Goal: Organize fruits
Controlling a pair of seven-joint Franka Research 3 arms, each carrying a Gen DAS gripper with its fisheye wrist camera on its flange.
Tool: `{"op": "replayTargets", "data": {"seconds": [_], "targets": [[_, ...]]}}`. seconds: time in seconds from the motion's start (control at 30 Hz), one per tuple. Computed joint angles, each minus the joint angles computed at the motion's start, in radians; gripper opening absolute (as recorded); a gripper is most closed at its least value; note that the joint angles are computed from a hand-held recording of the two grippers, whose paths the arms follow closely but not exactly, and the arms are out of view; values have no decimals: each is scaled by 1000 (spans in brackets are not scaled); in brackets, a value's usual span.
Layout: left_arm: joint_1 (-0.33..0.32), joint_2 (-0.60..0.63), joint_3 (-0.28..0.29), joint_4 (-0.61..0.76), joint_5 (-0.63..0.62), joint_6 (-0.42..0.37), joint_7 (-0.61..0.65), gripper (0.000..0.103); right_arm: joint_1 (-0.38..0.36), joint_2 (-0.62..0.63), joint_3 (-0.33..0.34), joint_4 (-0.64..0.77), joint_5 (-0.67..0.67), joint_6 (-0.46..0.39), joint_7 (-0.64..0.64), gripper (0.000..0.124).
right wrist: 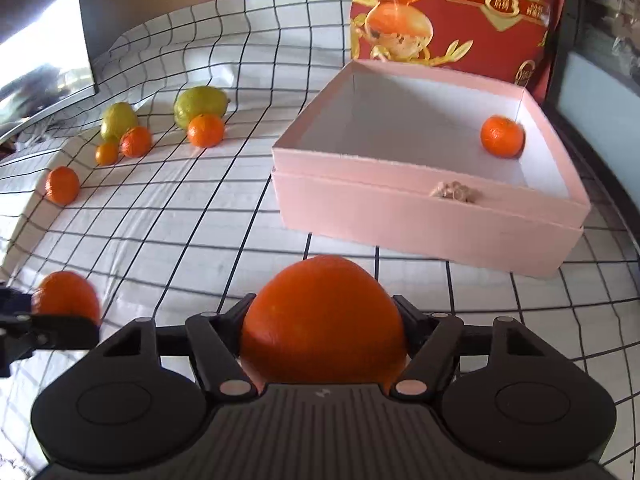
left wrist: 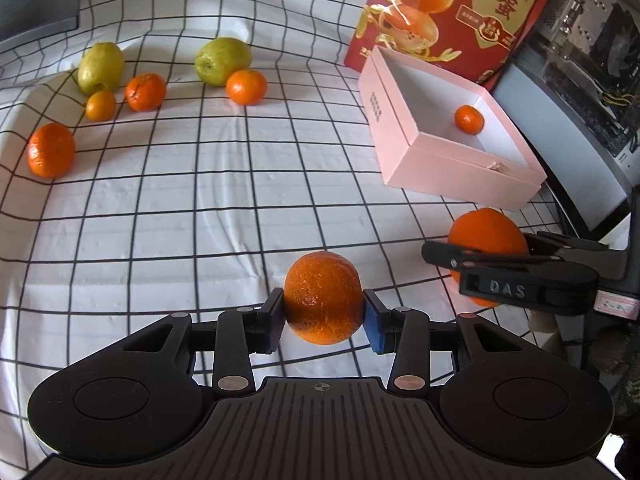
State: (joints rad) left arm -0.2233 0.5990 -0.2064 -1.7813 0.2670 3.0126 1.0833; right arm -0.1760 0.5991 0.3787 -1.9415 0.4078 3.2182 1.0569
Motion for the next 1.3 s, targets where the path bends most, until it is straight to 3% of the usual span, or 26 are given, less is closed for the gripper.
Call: {"op": "replayTargets", "data": {"seconds": [0.17, 0.4, 0.53, 0.7, 0.77, 1.03, 1.3], "targets": [[11, 18, -25, 25, -7, -11, 27, 45, -108, -24, 103, -70, -29, 26, -71, 71], [21, 35, -47, 44, -28, -29, 56, 45, -144, -57, 114, -134, -80, 61, -42, 77], [18, 37, -47, 47, -37, -41, 64, 45, -117, -62, 70, -136, -77, 50, 15, 77], [19, 39, -52, 50, -46, -52, 76, 45, -201, -41, 154, -135, -97, 65, 36, 78], [19, 39, -54, 50, -48, -54, 82, 45, -175, -37, 135, -126, -117, 85, 47, 79], [23, 28, -56, 29, -60, -43, 87, 45, 15, -15, -51, -66, -211, 107, 69, 79], [39, 47, -80, 46, -88, -67, 100, 45, -42, -12, 3, -51, -204, 53, 84, 75]]}}
